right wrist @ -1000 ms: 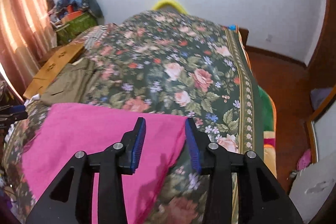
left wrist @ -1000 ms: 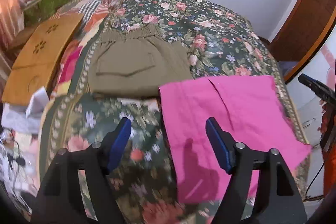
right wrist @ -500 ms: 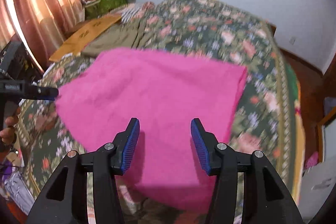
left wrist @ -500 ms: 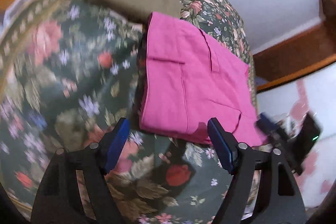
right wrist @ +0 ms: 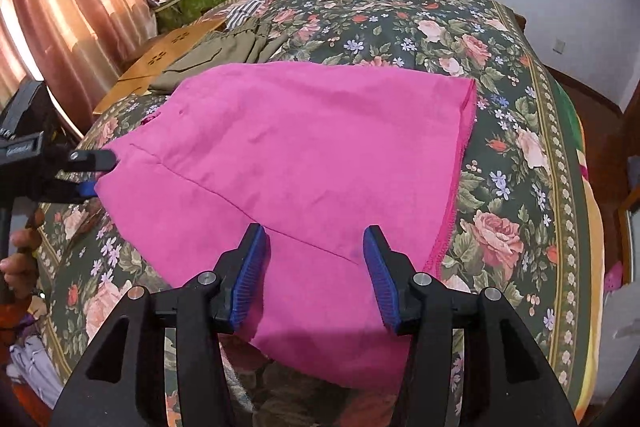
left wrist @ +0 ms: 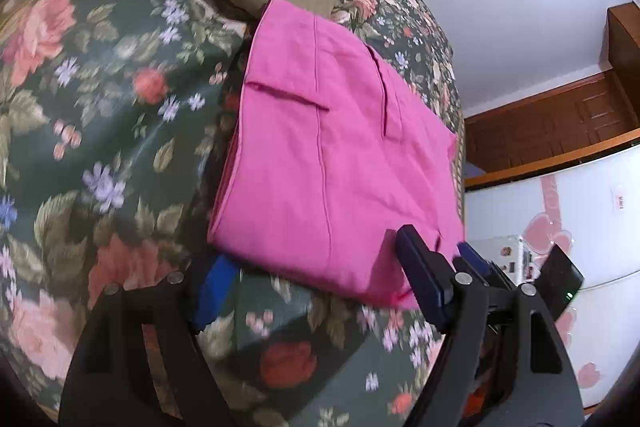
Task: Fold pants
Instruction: 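Move the left gripper to the pants leg end and grasp it, then lift the pants leg with the left gripper and fold it over, then release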
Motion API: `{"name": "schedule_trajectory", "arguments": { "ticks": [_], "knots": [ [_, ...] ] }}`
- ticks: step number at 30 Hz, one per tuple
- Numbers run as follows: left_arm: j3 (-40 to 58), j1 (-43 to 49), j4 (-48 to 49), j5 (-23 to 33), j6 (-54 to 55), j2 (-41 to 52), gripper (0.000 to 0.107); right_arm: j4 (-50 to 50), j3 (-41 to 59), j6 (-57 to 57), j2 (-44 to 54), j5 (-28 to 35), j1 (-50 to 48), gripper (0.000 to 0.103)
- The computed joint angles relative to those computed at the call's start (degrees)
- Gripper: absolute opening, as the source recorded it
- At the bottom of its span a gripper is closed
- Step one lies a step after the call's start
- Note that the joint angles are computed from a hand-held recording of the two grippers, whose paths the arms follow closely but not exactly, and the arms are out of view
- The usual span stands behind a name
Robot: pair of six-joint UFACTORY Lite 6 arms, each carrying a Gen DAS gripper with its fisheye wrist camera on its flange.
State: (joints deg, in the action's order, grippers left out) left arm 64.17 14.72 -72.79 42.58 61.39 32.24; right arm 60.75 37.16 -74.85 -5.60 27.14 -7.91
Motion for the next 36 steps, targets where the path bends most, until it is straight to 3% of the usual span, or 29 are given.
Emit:
{"name": "schedule_trajectory", "arguments": {
  "ticks": [3, 6, 8, 11, 16, 20, 28, 36],
  "knots": [
    [0.0, -2.0, -2.0, -4.9, 0.8, -0.5, 0.069, 0.8, 0.5, -1.2, 1.0, 0.9, -1.0, 0.047],
    [-1.7, -3.8, -4.3, -9.2, 3.9, -2.5, 0.054, 0.9, 0.9, -1.6, 1.6, 1.6, -1.5, 0.047],
    [-2.5, -5.4, -4.9, -11.3, 6.0, -3.8, 0.037, 0.6, 1.0, -1.5, 1.7, 1.7, -1.6, 0.048],
    [-5.0, -8.6, -7.0, -17.3, 10.2, -8.6, 0.026, -0.9, 1.7, 0.1, 2.0, 2.1, -1.6, 0.048],
    [-8.6, -13.0, -8.2, -24.8, 15.1, -16.7, 0.024, -9.0, 4.5, 9.1, 2.0, 2.5, -0.2, 0.048],
    [-12.7, -16.4, -12.1, -29.7, 21.6, -23.4, 0.023, -8.9, 7.1, 11.7, 0.2, 5.2, 0.4, 0.048],
    [-21.0, -23.4, -29.2, -36.7, 42.5, -36.5, 0.023, -6.5, 11.9, 15.7, 4.2, 1.2, 10.7, 0.048],
    [-21.4, -24.1, -20.1, -34.4, 34.2, -39.4, 0.022, -5.7, 13.9, 14.6, 10.7, 4.3, 15.3, 0.051]
  ]
}}
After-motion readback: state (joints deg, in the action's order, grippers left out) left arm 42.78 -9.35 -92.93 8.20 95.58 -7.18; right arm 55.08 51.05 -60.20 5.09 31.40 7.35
